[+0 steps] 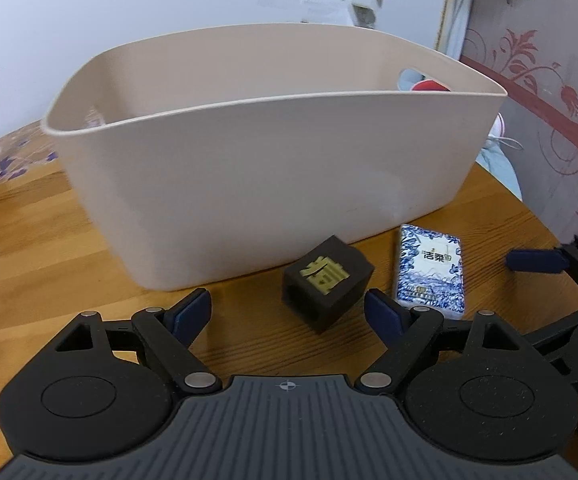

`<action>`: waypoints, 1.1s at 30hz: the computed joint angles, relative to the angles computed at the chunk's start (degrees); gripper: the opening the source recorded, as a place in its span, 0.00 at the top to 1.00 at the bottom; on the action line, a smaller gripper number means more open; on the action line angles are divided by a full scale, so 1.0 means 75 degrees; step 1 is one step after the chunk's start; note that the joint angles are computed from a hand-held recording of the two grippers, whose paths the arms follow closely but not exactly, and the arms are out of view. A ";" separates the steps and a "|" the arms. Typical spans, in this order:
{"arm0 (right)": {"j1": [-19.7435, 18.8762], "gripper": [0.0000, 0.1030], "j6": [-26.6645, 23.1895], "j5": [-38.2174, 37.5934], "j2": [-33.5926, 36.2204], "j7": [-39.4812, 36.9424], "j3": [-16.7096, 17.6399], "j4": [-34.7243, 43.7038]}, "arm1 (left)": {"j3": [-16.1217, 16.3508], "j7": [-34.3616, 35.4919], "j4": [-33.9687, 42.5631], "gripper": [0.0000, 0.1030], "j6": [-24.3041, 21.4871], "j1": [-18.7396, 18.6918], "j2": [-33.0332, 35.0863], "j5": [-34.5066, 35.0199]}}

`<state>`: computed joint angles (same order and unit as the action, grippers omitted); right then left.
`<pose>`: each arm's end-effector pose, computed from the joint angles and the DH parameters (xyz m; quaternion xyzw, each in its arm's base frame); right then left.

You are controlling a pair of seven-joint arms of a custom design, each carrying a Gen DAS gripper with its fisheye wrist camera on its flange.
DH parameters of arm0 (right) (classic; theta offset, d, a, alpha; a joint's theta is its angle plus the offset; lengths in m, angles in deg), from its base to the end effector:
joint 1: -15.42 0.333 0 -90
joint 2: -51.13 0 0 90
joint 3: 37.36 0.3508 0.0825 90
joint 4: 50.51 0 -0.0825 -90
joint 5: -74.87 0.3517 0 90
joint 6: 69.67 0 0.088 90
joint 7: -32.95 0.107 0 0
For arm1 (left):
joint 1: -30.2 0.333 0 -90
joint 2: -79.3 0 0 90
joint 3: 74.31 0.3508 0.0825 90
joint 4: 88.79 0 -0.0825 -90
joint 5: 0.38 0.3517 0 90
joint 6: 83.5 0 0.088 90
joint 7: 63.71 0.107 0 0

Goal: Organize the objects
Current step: 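Grasp the black gold-character cube with left tool while right tool grasps the blue-white patterned box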

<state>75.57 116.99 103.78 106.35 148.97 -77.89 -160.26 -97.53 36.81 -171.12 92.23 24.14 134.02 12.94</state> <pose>0.6073 0.2518 0.2133 -0.5762 0.7239 -0.2975 0.2355 0.7118 -0.2995 0.2775 -0.4185 0.8272 -0.3420 0.1537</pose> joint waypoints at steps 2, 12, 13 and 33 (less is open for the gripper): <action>-0.0335 0.00 0.0228 -0.0163 -0.0081 -0.0263 0.0310 0.0092 | 0.0154 -0.0079 0.0145 0.17 0.0082 -0.0158 0.0099 0.0014; -0.1196 0.02 0.0481 0.0108 0.0036 -0.1444 0.1027 0.0825 | 0.1251 -0.1132 0.0675 0.40 0.0375 -0.1013 0.0355 0.0216; -0.1260 0.09 0.0559 0.0138 0.0037 -0.1501 0.1102 0.0846 | 0.1235 -0.1170 0.0692 0.45 0.0364 -0.0998 0.0363 0.0273; 0.0466 0.41 0.0464 0.0947 -0.0028 -0.1229 -0.0176 0.0130 | 0.1011 -0.1165 0.0001 0.69 0.0374 -0.0607 -0.0333 0.0573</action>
